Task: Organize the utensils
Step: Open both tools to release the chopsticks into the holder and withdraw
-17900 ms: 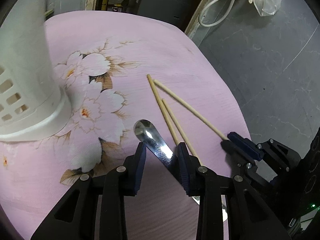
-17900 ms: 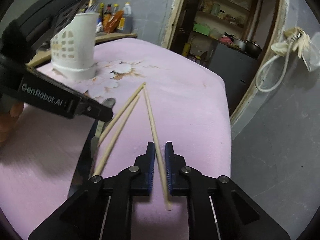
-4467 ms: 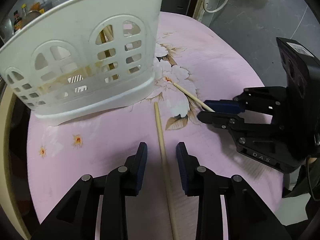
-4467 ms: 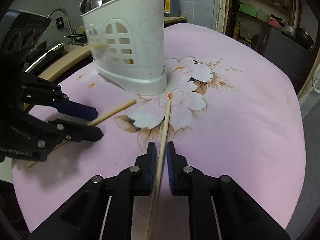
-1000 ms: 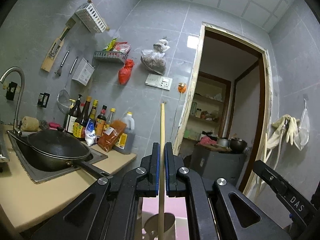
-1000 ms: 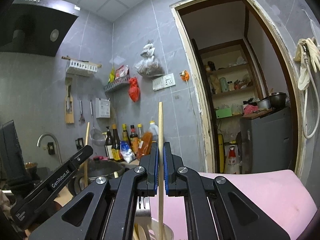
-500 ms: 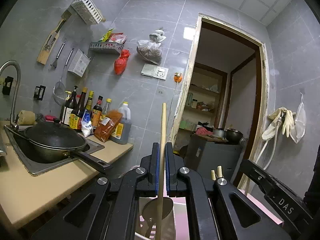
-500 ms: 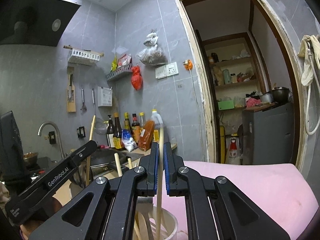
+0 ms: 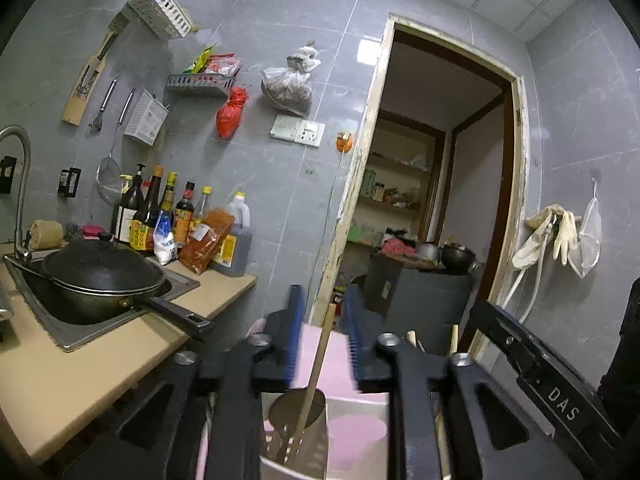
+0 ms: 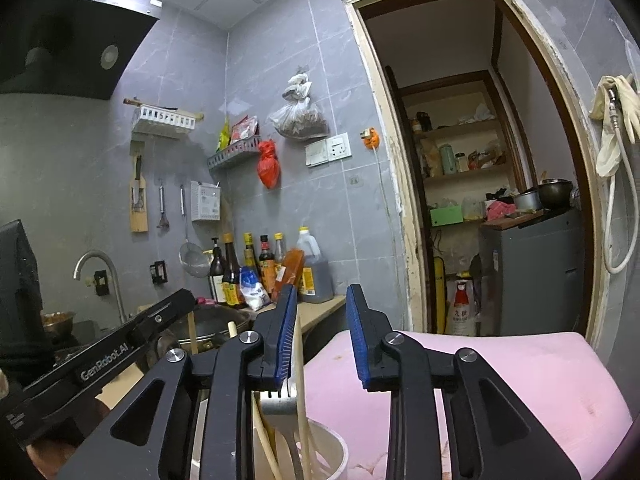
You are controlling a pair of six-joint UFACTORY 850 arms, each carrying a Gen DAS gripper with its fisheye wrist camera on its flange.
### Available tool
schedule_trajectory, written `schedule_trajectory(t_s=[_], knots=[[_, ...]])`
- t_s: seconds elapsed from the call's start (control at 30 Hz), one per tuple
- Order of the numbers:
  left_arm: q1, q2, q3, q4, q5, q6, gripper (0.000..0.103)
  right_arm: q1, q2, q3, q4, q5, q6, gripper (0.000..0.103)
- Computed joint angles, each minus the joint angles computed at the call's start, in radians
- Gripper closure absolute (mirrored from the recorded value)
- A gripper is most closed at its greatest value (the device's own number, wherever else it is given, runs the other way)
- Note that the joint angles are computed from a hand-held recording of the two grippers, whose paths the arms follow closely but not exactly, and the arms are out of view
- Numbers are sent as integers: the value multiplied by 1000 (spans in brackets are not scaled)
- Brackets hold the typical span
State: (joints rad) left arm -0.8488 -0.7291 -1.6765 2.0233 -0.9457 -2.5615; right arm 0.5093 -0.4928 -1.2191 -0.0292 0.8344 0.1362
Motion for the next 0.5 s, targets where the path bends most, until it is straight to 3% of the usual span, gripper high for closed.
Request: schedule_trajectory(t_s=[0.03,0.27,0.5], knots=[[-2,4,0,-19,10,5,71,2,5,0,22,-13,-15,75],[-25,28,-6,-151,56,140,68,4,64,53,109,-74,-71,59],[-63,61,30,-220,52,224,50,10,159,156,227,-90,-179,49]])
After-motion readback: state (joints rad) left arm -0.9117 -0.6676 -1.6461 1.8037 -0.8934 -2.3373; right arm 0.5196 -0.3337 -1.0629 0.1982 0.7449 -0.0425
